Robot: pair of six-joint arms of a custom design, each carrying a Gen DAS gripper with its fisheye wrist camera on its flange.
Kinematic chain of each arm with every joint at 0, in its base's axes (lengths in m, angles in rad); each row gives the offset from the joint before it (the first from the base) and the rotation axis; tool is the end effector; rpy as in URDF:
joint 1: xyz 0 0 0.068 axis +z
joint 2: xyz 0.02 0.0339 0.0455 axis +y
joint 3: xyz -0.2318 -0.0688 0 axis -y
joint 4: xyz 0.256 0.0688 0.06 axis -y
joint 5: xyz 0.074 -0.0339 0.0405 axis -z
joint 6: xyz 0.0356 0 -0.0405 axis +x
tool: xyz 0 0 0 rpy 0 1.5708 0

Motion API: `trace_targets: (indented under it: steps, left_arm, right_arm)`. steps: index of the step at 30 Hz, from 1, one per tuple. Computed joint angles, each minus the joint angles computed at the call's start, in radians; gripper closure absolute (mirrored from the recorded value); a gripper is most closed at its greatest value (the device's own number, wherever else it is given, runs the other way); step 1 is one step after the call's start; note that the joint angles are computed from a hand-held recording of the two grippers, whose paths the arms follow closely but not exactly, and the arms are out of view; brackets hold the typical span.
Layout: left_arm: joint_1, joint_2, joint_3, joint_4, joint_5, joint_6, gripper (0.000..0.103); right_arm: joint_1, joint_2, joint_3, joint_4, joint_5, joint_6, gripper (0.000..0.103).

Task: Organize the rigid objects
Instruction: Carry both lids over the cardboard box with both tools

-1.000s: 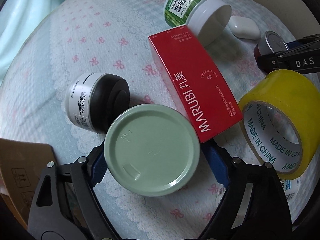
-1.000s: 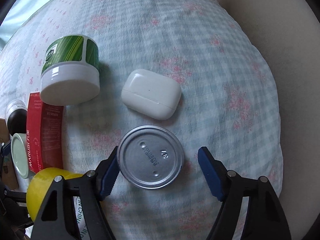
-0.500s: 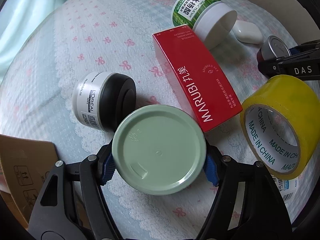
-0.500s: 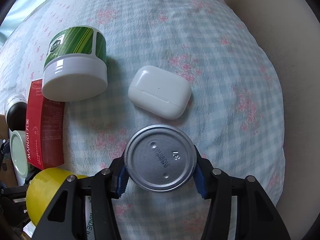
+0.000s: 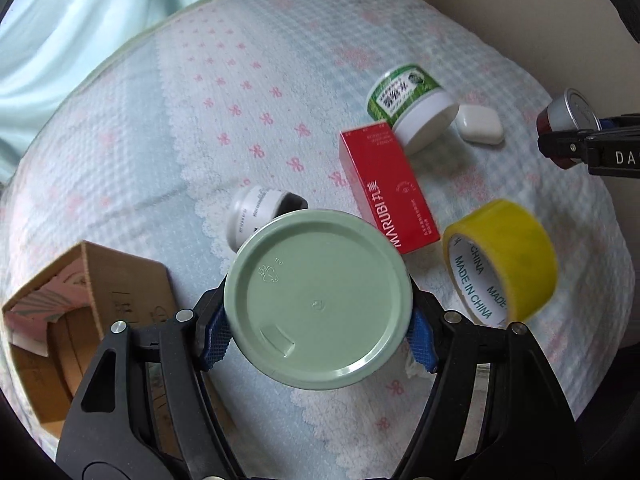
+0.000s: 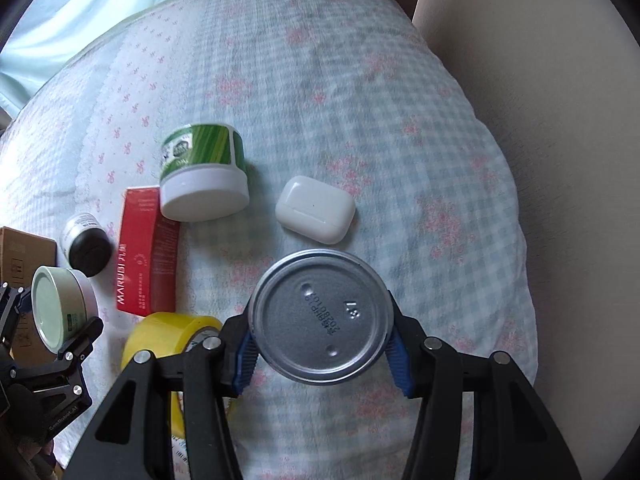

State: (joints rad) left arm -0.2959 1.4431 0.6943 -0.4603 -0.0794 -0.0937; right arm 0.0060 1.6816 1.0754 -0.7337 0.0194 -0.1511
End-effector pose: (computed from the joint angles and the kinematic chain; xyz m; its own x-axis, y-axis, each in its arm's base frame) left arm 0.2472 -0.0724 0.1107 -0.9154 0.1816 -0.3592 0.1790 0.9830 0.0408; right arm 0.3153 0.0012 0.1406 -0.9621 -0.1563 -0.2234 -0.1481 0.9875 -0.0531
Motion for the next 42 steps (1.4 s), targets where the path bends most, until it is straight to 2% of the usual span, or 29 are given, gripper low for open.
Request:
trace_targets:
  steps: [4,9,12,15,19,22,26,29,34,36,42]
  left_arm:
    - [0.013,-0.202,0.062,-0.205,-0.017,-0.017,0.035]
    - [0.06,-0.381,0.199,-0.437,-0.018,-0.026,0.035]
    - [0.126,-0.492,0.271,-0.567,0.014,-0.005,0.035]
    - [0.251,-0.565,0.344,-0.677,0.082,0.076,0.035]
    - [0.555,-0.62,0.435,-0.81,0.264,0.317,0.035]
    - [0.894,-0.583,0.515,-0.925,0.459,0.61,0.035]
    - [1.266,-0.426,0.619,-1.049,0.613,0.981,0.035]
    - [1.431,-0.282,0.694,-1.083,0.648,1.161,0.035]
    - [1.533,-0.127,0.742,-1.026,0.628,1.268,0.035]
    - [1.542,-0.092,0.738,-0.986,0.61,1.274,0.035]
    - [1.515,-0.011,0.665,-0.84,0.529,1.175,0.035]
  right_arm:
    - [0.033,-0.229,-0.024,-0.146,-0.006,0.027,0.053]
    - [0.108,-0.382,0.066,-0.318,0.002,0.062,0.053]
    - [0.173,-0.445,0.135,-0.409,0.02,0.094,0.053]
    - [0.273,-0.49,0.214,-0.495,0.049,0.164,0.053]
    - [0.466,-0.523,0.305,-0.581,0.084,0.32,0.053]
    - [0.673,-0.478,0.407,-0.638,0.164,0.502,0.053]
    - [0.885,-0.351,0.558,-0.677,0.201,0.734,0.053]
    - [1.007,-0.238,0.647,-0.671,0.228,0.847,0.053]
    - [1.122,-0.071,0.744,-0.623,0.211,0.951,0.053]
    - [1.144,-0.004,0.774,-0.605,0.197,0.956,0.053]
    - [1.145,0.169,0.804,-0.511,0.114,0.861,0.053]
